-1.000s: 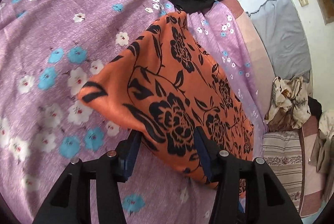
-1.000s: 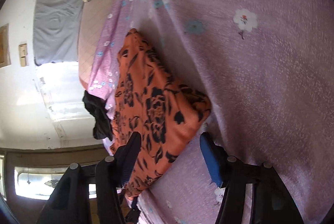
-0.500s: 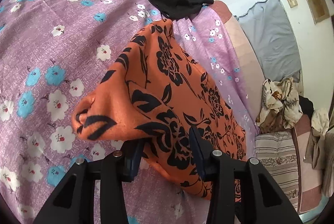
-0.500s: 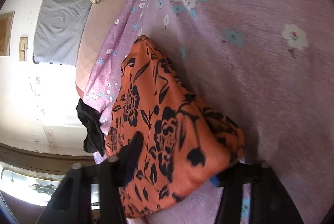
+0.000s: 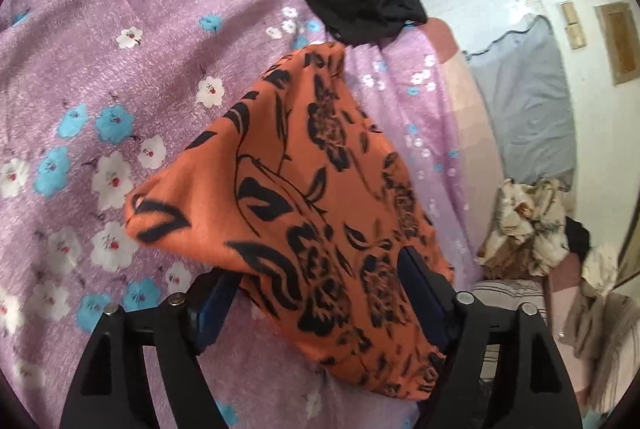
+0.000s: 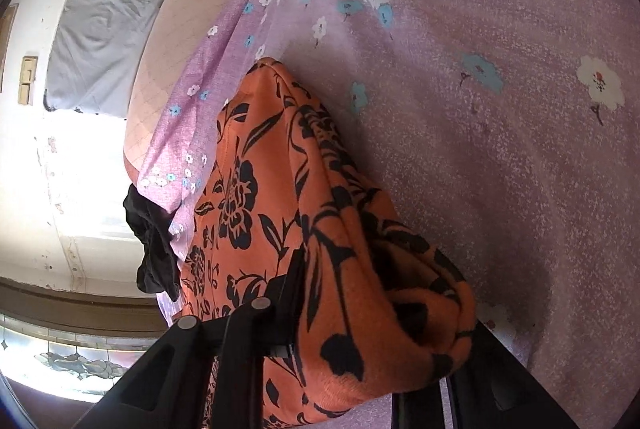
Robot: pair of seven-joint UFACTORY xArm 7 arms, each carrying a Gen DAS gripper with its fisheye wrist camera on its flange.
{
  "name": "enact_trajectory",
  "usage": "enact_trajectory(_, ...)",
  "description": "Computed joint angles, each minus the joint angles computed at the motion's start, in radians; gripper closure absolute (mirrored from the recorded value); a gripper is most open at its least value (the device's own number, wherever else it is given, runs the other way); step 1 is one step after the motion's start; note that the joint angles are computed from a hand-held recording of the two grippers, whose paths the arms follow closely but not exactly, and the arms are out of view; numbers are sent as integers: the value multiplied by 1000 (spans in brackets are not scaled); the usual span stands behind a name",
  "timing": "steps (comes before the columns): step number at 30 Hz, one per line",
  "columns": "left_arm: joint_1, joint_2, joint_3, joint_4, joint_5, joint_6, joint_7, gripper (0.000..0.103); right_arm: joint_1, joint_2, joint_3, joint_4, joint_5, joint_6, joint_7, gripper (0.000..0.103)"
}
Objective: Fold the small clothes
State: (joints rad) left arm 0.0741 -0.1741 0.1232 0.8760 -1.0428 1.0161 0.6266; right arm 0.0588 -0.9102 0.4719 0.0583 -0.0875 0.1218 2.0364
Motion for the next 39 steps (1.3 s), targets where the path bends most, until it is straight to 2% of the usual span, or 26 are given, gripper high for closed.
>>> enact_trajectory(1,-6,3,-17,-2,20,-43,-9,27,1,1,-3,-4,-1,-7,-2,81)
enact_trajectory(2,-11,1,-28,-6,43,-74,-21,42,2,1,-6,-6,-2,-11,-7,81)
enact_trajectory(3,-19,-9,-47,-15,85,-128,-40,62,7,-4,-11,-8,-3,-6,-15,81)
enact_trajectory(6,-41,-13,-50,-17,146,-168,-57,82,9,-8,-20,7,-17,26,-50,83)
enact_trajectory(9,-54,-33,-35,-22,149,-165,-43,88,0,-30,-3,25,-33,61,-65,84)
enact_trajectory(15,-61,-141,14,-50,150,-124,26,91,7,-101,64,123,-122,268,-114,86)
enact_trajectory(20,-44,-231,61,-85,226,-65,59,91,138,-188,97,171,-136,464,-110,86)
enact_trajectory(24,-12,-247,68,-125,352,-49,46,91,253,-258,126,143,-98,551,-24,86)
enact_trajectory(26,10,-264,78,-144,422,-61,62,91,285,-230,103,122,-85,523,-5,85)
enact_trajectory(28,19,-301,120,-147,439,-31,119,84,328,-226,62,90,-61,510,6,81)
enact_trajectory(30,30,-338,155,-141,440,-21,175,61,362,-273,40,40,-38,476,46,77)
enact_trajectory(31,37,-363,160,-143,442,-46,195,56,376,-306,38,18,-26,470,77,74)
enact_trajectory(33,23,-395,178,-131,417,-83,237,43,399,-369,56,-20,-11,462,156,47)
enact_trajectory(34,10,-398,189,-118,403,-86,253,39,409,-391,77,-31,-6,461,207,24)
enact_trajectory(35,-6,-391,189,-102,389,-95,261,31,421,-422,111,-44,-3,467,274,23)
enact_trajectory(36,-17,-380,179,-91,386,-106,257,29,430,-447,147,-54,-6,468,338,23)
enact_trajectory(39,-63,-341,145,-85,353,-156,260,29,459,-451,157,-60,-36,465,393,23)
